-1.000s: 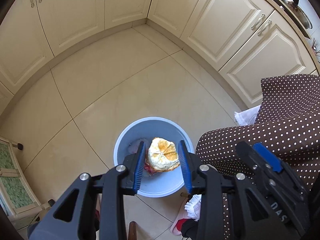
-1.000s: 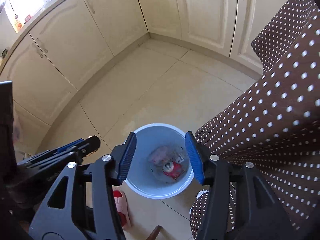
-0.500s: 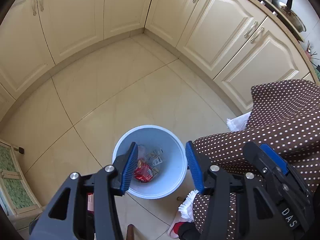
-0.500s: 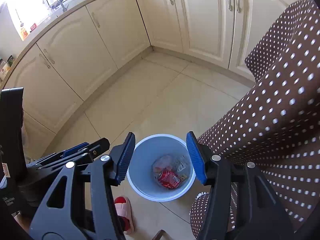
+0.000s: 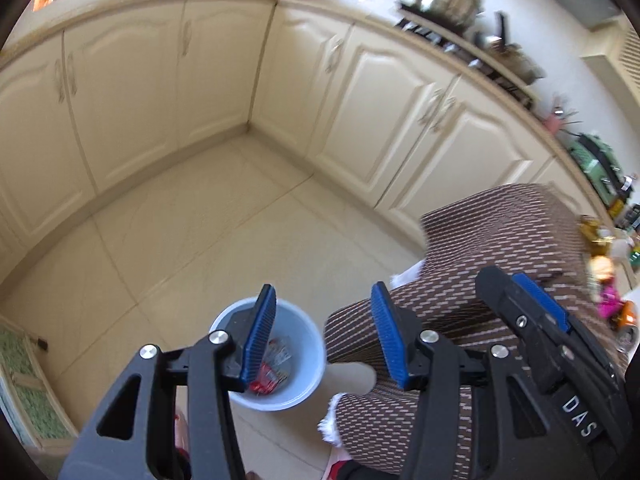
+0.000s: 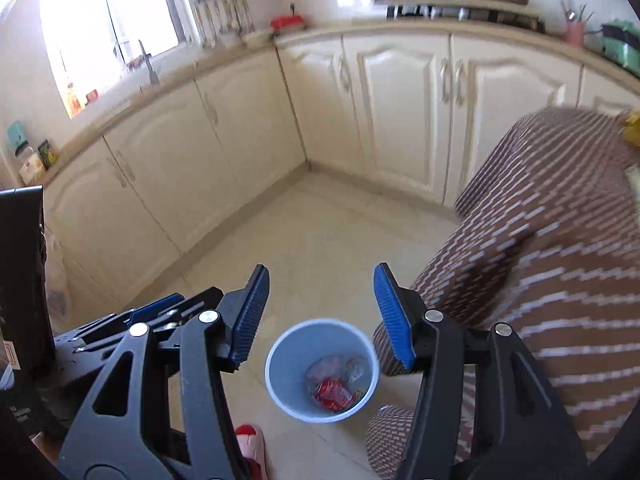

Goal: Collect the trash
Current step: 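Grasp the white snack wrapper with the left gripper while the right moves to the pink candy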

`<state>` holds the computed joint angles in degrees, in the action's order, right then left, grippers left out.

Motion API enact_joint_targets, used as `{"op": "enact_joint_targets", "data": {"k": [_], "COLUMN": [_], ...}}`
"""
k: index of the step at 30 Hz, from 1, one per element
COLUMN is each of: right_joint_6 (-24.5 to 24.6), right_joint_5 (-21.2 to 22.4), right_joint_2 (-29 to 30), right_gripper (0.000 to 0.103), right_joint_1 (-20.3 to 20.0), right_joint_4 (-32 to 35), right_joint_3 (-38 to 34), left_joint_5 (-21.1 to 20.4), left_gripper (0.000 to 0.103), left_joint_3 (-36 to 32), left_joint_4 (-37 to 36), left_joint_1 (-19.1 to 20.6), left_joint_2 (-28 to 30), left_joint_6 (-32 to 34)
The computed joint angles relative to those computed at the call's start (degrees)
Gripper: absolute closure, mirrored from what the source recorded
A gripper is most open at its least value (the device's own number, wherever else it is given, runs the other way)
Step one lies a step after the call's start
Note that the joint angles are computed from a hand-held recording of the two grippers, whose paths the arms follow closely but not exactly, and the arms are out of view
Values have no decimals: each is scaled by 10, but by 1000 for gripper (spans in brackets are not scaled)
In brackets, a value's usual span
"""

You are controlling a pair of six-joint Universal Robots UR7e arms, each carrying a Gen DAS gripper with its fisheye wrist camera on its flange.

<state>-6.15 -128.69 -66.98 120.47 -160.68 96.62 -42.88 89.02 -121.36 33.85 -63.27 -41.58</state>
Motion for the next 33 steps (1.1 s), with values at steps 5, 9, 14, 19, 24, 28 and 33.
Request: {"op": "enact_joint_targets", "data": {"k": [5, 9, 14, 19, 24, 28, 33], "right_joint_6": [-23, -36, -37, -20, -1, -5, -1], "right_joint_5": [-46, -95, -158, -190, -173, -160, -142], "right_joint_2": [-53, -100, -170, -208, -230, -230, -229], "right_gripper": [45, 44, 42, 41, 41, 39, 39], "right_joint_1": [28, 40, 29, 1, -28, -49, -70], "right_joint_4": [-44, -72, -87, -43, -5, 4, 23], "right_joint_3": [12, 29, 48, 39, 32, 19, 11], "left_joint_5": [-15, -49, -92, -123, -126, -153, -177], "left_gripper": [48, 43, 42, 42, 42, 42, 42], "left_joint_3": [-31, -78, -158, -221, -286, -356, -427], "left_joint_4": [-31, -40, -21, 18, 52, 83, 121], "left_joint_1": [-45, -72, -91, -95, -93, -78, -62], "left_joint_2": [23, 69, 148, 209, 262, 312, 362], "left_joint_6": [56, 107, 172, 209, 220, 220, 211]}}
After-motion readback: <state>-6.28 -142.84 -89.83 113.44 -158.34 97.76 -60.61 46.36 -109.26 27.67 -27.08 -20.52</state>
